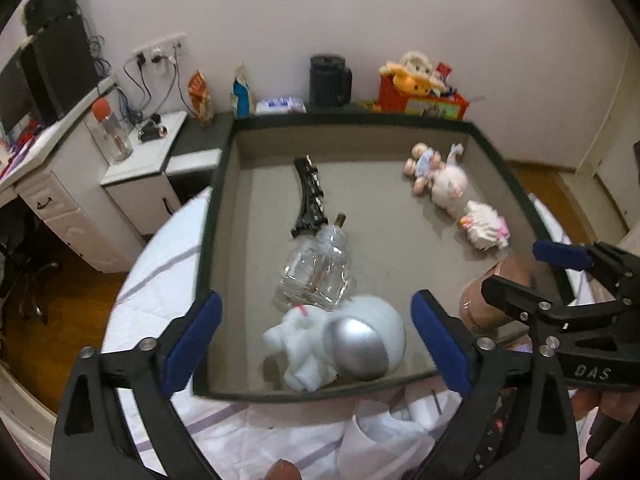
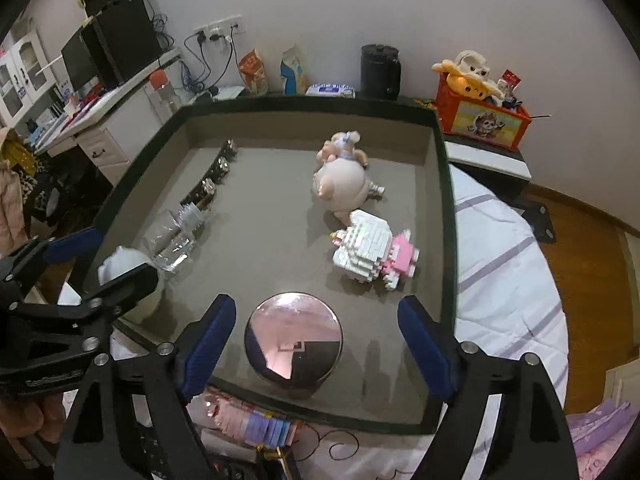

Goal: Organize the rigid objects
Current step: 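Withdraw both tools from the box back toward the bed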

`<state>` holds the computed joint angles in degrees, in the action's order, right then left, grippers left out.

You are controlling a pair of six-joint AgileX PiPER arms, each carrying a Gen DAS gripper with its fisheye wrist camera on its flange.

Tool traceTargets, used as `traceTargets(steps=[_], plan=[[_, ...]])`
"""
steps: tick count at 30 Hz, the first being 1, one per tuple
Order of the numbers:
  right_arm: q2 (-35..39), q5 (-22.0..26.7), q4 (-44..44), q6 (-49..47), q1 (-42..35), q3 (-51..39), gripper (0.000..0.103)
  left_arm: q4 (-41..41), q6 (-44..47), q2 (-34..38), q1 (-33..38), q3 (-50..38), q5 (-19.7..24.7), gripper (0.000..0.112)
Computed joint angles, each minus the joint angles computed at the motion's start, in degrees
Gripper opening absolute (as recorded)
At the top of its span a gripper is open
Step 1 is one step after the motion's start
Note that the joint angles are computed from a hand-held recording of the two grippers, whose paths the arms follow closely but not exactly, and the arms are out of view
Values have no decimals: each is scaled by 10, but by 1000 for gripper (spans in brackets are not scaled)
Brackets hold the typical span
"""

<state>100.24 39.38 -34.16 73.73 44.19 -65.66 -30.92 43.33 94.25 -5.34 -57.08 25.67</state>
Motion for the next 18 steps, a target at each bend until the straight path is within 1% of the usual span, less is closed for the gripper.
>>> traceTargets(steps=[1, 4, 6, 9, 15, 17, 18], plan=[[-5, 4, -7, 11, 4, 0, 87, -16, 17, -18, 7, 12, -3, 101], [-29, 17, -32, 50, 20, 10, 103, -48, 55, -68, 28, 42, -7, 102], [-49, 23, -43, 70, 31, 17, 103, -72, 82, -96, 47, 55, 4, 103], [-77, 51, -66, 103, 60, 20, 103, -103, 116, -138, 84, 71, 31, 103], [-128, 135, -123, 198, 151, 30, 103, -162, 187, -221, 168, 111, 97, 103], [-142, 172, -143, 235, 193, 33, 103, -180, 214, -251, 204, 127, 127, 103], [-146, 183, -150, 248, 207, 37, 103, -186, 223, -263, 218, 134, 138, 103]])
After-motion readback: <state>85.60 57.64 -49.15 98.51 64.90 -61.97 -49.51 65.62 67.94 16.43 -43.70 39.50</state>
